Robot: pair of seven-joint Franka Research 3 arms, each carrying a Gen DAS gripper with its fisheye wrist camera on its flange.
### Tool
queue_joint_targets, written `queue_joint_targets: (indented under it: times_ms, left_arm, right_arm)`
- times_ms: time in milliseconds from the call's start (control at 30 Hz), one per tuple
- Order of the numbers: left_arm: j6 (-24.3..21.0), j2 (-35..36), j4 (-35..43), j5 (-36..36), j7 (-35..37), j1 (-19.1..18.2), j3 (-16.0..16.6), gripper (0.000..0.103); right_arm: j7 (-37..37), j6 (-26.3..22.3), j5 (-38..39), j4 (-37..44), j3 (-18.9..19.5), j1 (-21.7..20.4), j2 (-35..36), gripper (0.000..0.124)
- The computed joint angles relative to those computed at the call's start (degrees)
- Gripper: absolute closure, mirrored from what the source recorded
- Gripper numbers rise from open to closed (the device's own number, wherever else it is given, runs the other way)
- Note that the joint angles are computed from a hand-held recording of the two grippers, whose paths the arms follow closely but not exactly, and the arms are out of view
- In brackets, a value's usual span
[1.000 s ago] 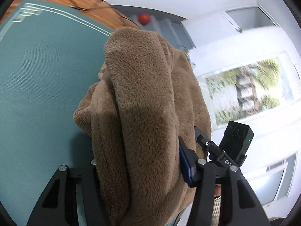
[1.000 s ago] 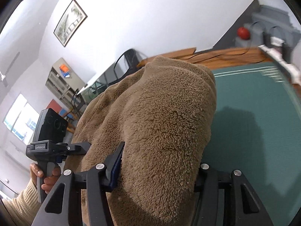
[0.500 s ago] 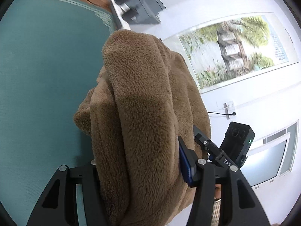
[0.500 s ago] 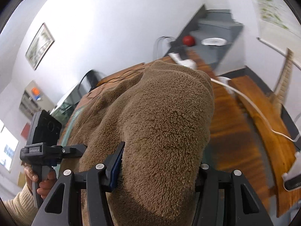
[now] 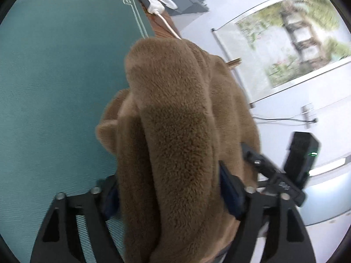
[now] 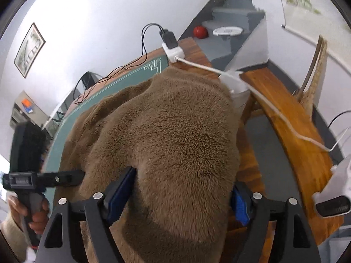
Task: Fold clothes
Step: 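Grasp the fleece bundle with the left gripper and lift it, then lower the fleece bundle onto the table and open the left gripper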
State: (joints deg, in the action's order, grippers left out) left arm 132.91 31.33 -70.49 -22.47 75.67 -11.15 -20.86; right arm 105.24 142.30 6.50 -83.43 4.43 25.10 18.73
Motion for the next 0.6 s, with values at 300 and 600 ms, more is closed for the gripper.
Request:
queue_joint_targets:
  times_ms: [300, 600]
  left_arm:
    - [5.16, -9.77, -3.96, 20.06, -6.51, -8.00, 4.29, 0.018]
    - [3.33, -12.71, -13.92, 31.96, -7.18, -12.55, 5.23, 0.014]
  right_arm:
    - [18.65, 10.16, -31.63, -17.67, -2.22, 6.01, -14.44, 0.043]
    - [16.04, 7.47, -28.05, -17.76, 1.48, 5.01, -10.37, 0.042]
